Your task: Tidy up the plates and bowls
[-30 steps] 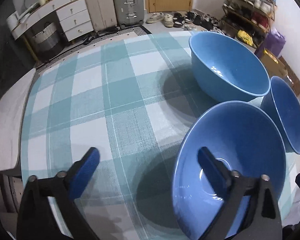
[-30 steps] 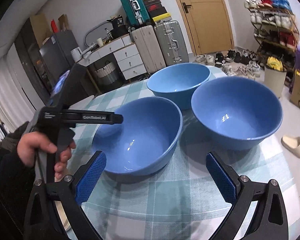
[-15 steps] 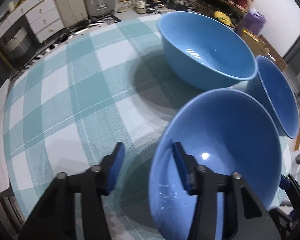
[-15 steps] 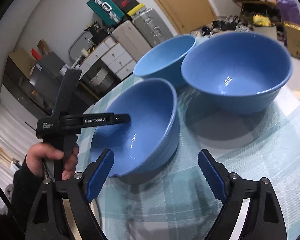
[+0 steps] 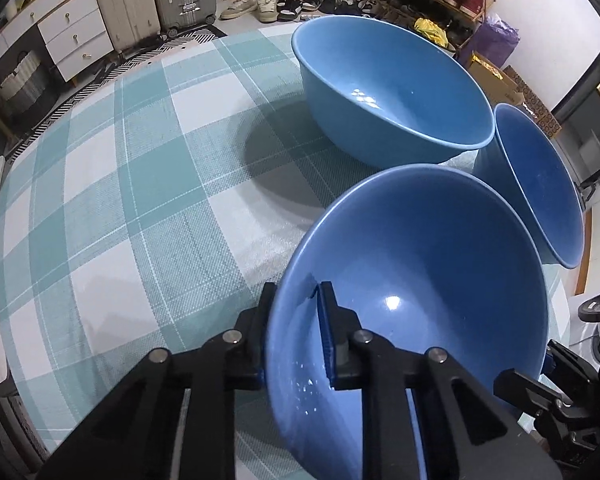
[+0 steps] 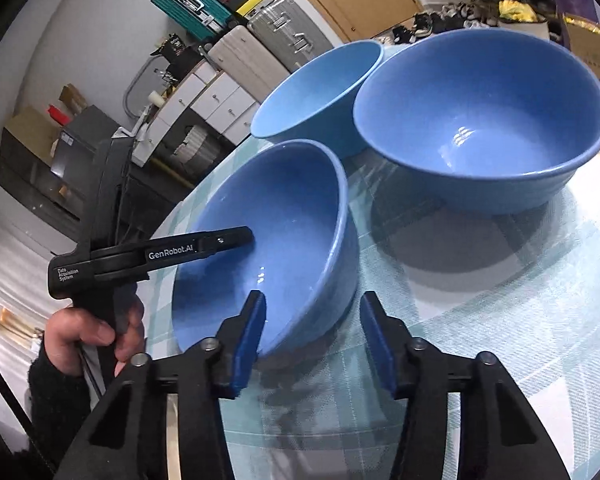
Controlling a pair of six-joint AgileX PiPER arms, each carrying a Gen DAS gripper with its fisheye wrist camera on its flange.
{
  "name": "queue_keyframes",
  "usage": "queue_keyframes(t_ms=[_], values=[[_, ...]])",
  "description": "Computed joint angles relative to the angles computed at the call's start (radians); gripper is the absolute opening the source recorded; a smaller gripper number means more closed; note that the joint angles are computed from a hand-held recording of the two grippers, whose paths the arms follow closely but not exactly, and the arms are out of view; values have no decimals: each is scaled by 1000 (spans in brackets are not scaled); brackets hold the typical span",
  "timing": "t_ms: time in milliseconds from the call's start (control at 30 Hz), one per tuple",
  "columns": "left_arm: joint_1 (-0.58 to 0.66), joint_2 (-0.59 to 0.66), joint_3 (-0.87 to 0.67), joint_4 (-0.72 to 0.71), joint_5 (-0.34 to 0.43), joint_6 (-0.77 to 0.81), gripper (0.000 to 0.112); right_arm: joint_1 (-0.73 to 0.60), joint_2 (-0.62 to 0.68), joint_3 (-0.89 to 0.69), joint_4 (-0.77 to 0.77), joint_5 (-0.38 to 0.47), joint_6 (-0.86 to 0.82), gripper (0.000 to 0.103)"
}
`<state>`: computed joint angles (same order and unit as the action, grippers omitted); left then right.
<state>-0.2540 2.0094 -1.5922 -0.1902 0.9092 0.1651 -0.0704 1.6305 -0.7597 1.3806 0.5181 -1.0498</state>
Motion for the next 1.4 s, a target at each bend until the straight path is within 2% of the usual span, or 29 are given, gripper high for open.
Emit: queue_keyframes(t_ms=[67,367,567,700,1133,1400], values=[[-1,2,0,5,1,-3,18,12,-3,-4,-8,-11,5,40],[10,-10,28,-19,-10,-1,18,47,2,-38,-99,-58,121,35],[14,-54,87,-35,-29,-9,18,50,13,-79,-234,-45,286,30],[6,-96,140,-44,-47,-7,18,42,-3,-70,-260,-42,308,29],[-25,-231,322,-130,-120,29,18,56,-150,29,-337,-99,366,29],[-79,-342,491,-202,-219,14,18,7,-310,160,-345,-97,334,29]])
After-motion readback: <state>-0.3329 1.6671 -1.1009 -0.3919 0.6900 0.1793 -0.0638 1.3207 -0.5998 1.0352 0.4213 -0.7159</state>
